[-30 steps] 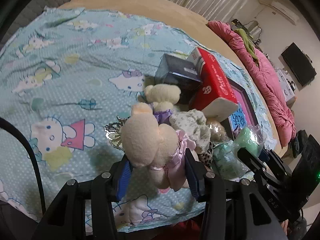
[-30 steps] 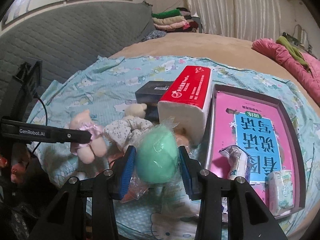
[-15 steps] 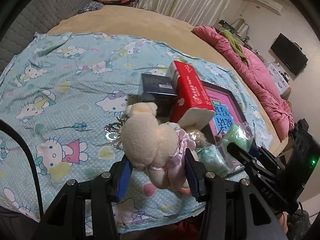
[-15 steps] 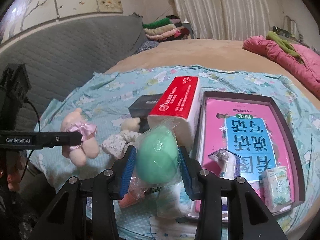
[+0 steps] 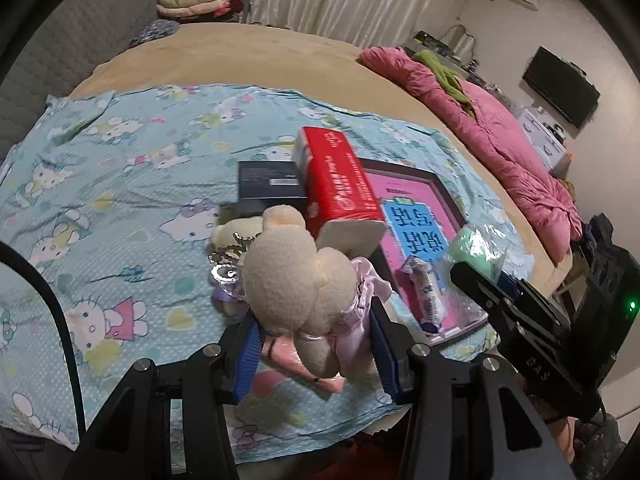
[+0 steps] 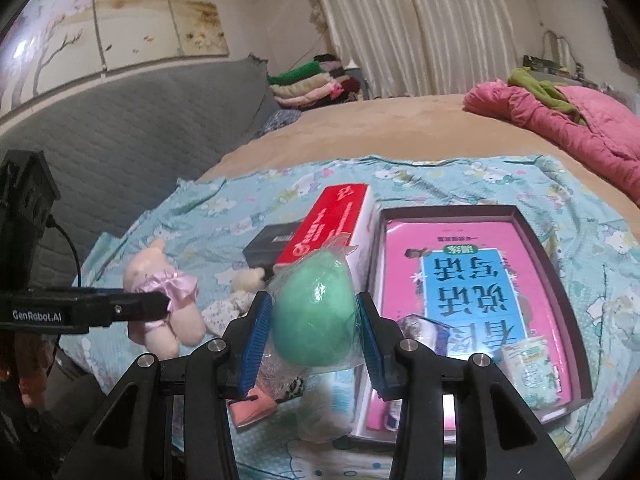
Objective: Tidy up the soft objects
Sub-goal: 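Carry the green egg and the teddy bear over the pink book tray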
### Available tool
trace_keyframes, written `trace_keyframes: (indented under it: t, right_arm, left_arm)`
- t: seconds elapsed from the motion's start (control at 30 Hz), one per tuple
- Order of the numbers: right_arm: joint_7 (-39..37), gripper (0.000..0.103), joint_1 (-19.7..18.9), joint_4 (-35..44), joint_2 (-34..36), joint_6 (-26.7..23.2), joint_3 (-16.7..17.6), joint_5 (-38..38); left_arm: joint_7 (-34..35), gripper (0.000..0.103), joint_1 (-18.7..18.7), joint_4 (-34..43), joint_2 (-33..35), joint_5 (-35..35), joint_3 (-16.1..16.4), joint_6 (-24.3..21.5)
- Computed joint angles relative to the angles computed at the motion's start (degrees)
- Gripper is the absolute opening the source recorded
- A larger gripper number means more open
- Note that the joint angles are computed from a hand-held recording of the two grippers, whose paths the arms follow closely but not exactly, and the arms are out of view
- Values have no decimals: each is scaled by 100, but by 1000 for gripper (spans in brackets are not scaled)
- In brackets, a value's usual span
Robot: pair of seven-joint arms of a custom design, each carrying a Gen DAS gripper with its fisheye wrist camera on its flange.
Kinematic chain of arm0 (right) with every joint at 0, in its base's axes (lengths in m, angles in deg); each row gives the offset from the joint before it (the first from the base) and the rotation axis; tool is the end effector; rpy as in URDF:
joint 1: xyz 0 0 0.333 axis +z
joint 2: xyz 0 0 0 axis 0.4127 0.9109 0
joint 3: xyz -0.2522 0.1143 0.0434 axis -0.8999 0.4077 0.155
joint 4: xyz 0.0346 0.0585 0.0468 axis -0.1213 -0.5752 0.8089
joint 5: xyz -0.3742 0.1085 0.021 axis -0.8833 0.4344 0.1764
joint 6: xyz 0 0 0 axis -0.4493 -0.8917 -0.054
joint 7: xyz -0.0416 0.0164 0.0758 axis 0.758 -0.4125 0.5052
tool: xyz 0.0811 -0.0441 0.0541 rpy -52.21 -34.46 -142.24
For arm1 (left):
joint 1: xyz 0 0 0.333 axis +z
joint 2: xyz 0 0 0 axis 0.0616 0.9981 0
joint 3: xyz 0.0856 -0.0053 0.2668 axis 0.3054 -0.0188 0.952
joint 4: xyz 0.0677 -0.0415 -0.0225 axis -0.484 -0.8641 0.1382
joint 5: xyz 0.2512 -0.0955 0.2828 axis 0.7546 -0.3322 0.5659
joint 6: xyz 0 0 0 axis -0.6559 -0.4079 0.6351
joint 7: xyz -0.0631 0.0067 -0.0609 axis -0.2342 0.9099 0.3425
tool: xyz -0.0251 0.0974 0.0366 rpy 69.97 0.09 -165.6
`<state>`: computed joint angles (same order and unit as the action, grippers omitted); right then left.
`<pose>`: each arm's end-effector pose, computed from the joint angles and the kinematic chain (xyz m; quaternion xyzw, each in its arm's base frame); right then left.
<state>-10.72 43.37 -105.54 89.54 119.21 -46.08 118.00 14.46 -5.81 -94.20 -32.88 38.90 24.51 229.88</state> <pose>0.5760 0.2557 0.4671 -0.7776 0.4202 -0.0950 0.4579 0.5065 -0.1043 0.4871 -0.7636 0.5569 -0.2984 0.1334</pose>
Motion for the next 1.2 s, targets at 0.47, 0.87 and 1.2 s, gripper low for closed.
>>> trace_keyframes:
  t: [0.47,0.87,1.2]
  right_arm:
    - [-24,44,-191,-54,-89,587,-93,578]
    - [-7,44,-391,-47,-96,930,-168,1000]
    - [130,44,-507,-42,-75,1202,-216,1182]
  left_arm:
    - [148,49,-38,932,677,114,-336,-161]
    - [288,49,-5,1780,1364,312,-683,-419]
    - [488,49,-9,2593,2072,438,-969,-651]
